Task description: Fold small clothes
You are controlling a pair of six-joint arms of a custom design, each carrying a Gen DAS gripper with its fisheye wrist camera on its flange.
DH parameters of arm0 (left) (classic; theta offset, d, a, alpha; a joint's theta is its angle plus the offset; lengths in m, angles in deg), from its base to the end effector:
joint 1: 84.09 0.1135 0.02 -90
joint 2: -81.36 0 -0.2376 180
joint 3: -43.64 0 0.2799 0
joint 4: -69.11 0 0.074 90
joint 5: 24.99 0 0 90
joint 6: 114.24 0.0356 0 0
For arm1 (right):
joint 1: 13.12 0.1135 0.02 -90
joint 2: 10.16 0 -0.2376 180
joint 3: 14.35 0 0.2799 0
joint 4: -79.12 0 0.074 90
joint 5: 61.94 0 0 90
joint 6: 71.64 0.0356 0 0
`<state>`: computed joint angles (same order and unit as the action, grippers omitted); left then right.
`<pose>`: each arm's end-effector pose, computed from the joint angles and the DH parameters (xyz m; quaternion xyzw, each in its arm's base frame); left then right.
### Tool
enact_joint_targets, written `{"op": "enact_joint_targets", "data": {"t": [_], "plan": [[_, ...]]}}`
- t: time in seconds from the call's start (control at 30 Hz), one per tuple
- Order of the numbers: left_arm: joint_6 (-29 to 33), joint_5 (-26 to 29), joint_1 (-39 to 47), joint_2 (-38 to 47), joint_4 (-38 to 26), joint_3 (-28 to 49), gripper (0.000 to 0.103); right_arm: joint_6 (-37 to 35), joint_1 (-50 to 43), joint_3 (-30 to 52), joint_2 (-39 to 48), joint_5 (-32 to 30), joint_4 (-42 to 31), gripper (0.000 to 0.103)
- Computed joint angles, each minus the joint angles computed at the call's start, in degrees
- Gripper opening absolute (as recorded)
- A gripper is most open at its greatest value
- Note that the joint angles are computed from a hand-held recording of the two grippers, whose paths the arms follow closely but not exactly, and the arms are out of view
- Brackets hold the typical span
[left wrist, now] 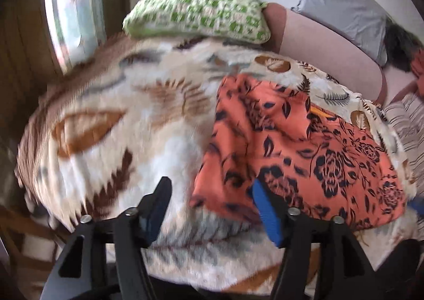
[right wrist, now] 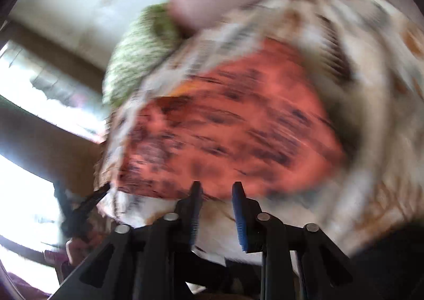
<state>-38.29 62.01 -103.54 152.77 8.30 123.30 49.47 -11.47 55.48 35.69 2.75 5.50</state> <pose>0.2721 -0.0941 0.2919 0.0362 0.9461 -0.0687 0.3144 0.1785 0.0204 0.3168 0.1598 0.9049 0.2922 0.2649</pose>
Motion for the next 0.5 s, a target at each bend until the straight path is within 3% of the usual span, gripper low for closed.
{"op": "enact_joint_targets", "data": {"t": [0.03, 0.1, 0.17, 0.27, 0.33, 0.5], "plan": [[0.46, -1.70, -1.04, 1.72, -0.02, 1.17, 0.077, 1.34, 1.52, -0.02, 0.43, 0.09, 2.23, 0.085], [0.48, -4.55, -2.02, 6.38, -1.04, 4.10, 0.079, 5.78, 7.42, 1.80, 7.76, 1.35, 12.62, 0.087], [1.30, -5.58, -1.83, 8.50, -0.11, 3.88, 0.079, 5.01, 12.69, 9.48, 20.75, 3.57, 16.27, 0.080], [1.24, -4.61, 0.54, 10.01, -0.63, 2.84, 0.079, 2.44, 16.66, 20.62, 36.53, 6.74, 16.20, 0.058], [0.85, -0.56, 2.98, 8.54, 0.65, 0.76, 0.079, 0.08, 18.56, 28.83, 45.80, 9.76, 14.22, 0.053], [2.20, 0.46, 4.02, 8.65, 1.97, -0.20, 0.081, -2.10, 19.90, 51.56, 69.19, 12.46, 6.03, 0.046]]}}
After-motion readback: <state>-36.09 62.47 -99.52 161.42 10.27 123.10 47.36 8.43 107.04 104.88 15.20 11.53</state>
